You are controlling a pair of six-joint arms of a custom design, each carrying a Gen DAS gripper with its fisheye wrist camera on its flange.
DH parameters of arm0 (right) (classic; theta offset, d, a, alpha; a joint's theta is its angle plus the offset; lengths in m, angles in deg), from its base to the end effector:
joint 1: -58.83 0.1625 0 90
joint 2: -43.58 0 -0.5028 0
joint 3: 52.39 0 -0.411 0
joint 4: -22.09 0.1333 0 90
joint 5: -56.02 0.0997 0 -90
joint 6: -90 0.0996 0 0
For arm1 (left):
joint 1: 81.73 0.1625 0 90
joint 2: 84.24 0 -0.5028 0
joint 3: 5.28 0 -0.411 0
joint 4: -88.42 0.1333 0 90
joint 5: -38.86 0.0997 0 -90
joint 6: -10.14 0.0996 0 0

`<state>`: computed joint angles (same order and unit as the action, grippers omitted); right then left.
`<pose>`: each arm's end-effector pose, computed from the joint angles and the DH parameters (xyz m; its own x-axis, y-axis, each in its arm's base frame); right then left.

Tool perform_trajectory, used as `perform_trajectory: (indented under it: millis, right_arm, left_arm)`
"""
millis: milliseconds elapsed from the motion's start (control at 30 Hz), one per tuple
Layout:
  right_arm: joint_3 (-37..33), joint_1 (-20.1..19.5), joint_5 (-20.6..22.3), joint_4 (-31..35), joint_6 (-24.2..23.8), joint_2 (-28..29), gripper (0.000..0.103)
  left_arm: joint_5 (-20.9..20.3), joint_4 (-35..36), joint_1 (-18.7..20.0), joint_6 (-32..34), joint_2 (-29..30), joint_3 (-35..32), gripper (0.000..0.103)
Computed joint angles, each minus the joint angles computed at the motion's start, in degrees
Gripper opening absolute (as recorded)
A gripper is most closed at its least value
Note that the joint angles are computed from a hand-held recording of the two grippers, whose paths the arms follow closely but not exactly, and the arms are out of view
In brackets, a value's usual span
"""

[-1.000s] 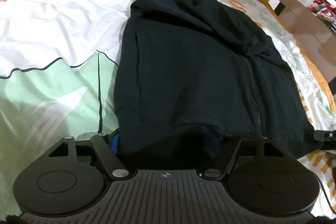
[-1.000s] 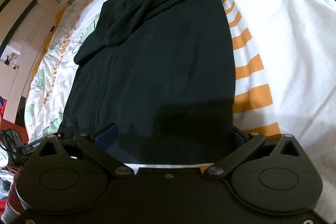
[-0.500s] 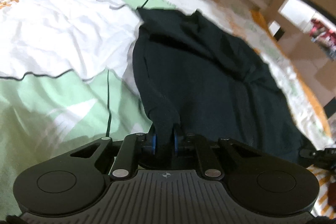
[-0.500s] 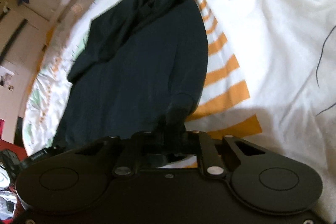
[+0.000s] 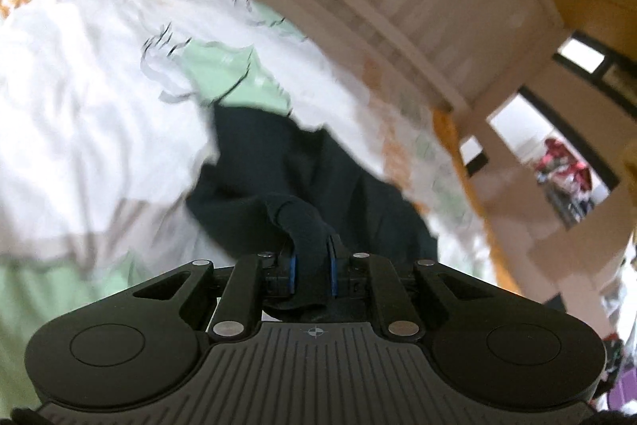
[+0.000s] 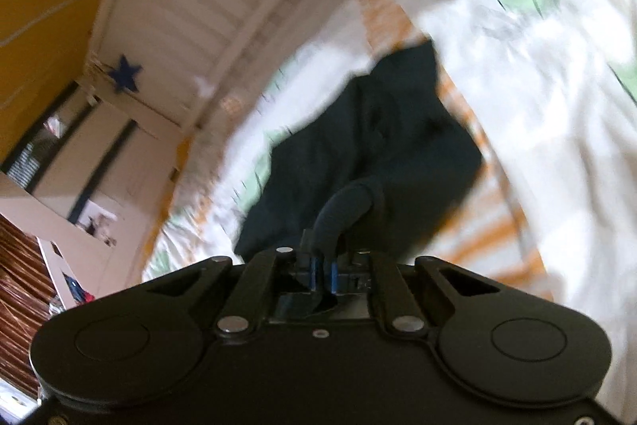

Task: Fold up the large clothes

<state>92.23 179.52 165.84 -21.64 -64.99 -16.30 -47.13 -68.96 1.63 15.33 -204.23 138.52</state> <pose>0.2363 -0.2031 0.0514 -0.9931 0.0028 -0.1174 0.0937 0.6214 -0.7779 0.1086 -0.2799 0.4288 -0.9848 0.1323 -0.1128 0.1736 0.7106 -0.6818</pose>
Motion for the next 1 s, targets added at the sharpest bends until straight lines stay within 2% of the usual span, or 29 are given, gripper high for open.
perform_trajectory:
  millis: [100, 200, 333, 567, 633, 733, 767, 800, 833, 867, 933, 1000]
  right_arm:
    - [-2.5, -1.7, -0.9, 1.1, -2.7, -1.8, 0.014]
    - [-5.7, -2.8, -0.5, 1.4, -5.5, -0.9, 0.014]
    - [-10.2, -6.9, -1.4, 1.9, -9.5, 1.3, 0.014]
    - [-18.5, -13.6, 0.5, 7.3, -15.4, 6.6, 0.015]
    - [-21.3, -14.4, 2.2, 9.9, -16.1, 8.8, 0.02]
    - [-23.0, -15.0, 4.2, 10.4, -17.8, 10.6, 0.023]
    - [-22.9, -15.0, 4.4, 10.0, -18.5, 10.8, 0.025]
    - [-22.9, -15.1, 4.7, 9.5, -19.3, 10.9, 0.029]
    - [-22.6, -14.9, 5.3, 8.5, -20.2, 11.0, 0.039]
    - [-22.3, -14.4, 6.5, 7.1, -21.2, 11.0, 0.049]
    - [-21.0, -13.1, 8.8, 2.8, -24.5, 10.6, 0.091]
    - [-19.7, -11.8, 10.5, -0.8, -27.7, 10.1, 0.091]
  left_arm:
    - [0.2, -7.3, -1.1, 0.5, 6.5, -1.6, 0.014]
    - [-0.3, -13.4, -1.0, 0.3, 14.2, -4.0, 0.014]
    - [2.1, -19.9, -1.6, 2.5, 22.8, -6.4, 0.014]
    - [8.2, -26.2, -0.9, 5.0, 35.1, -10.2, 0.019]
    - [7.0, -27.7, 0.5, 4.2, 36.8, -10.6, 0.02]
    - [5.3, -30.2, 2.0, 4.0, 37.6, -11.0, 0.033]
    - [5.6, -31.4, 1.9, 4.6, 37.6, -10.7, 0.051]
    - [6.5, -32.6, 1.6, 5.4, 37.4, -10.4, 0.074]
    - [7.2, -34.2, 1.2, 6.4, 37.1, -10.0, 0.082]
    - [7.8, -35.5, 0.8, 7.4, 36.9, -9.6, 0.085]
    - [9.9, -36.7, -0.7, 9.5, 35.5, -8.4, 0.085]
    - [12.7, -36.1, -2.8, 11.5, 34.1, -7.4, 0.086]
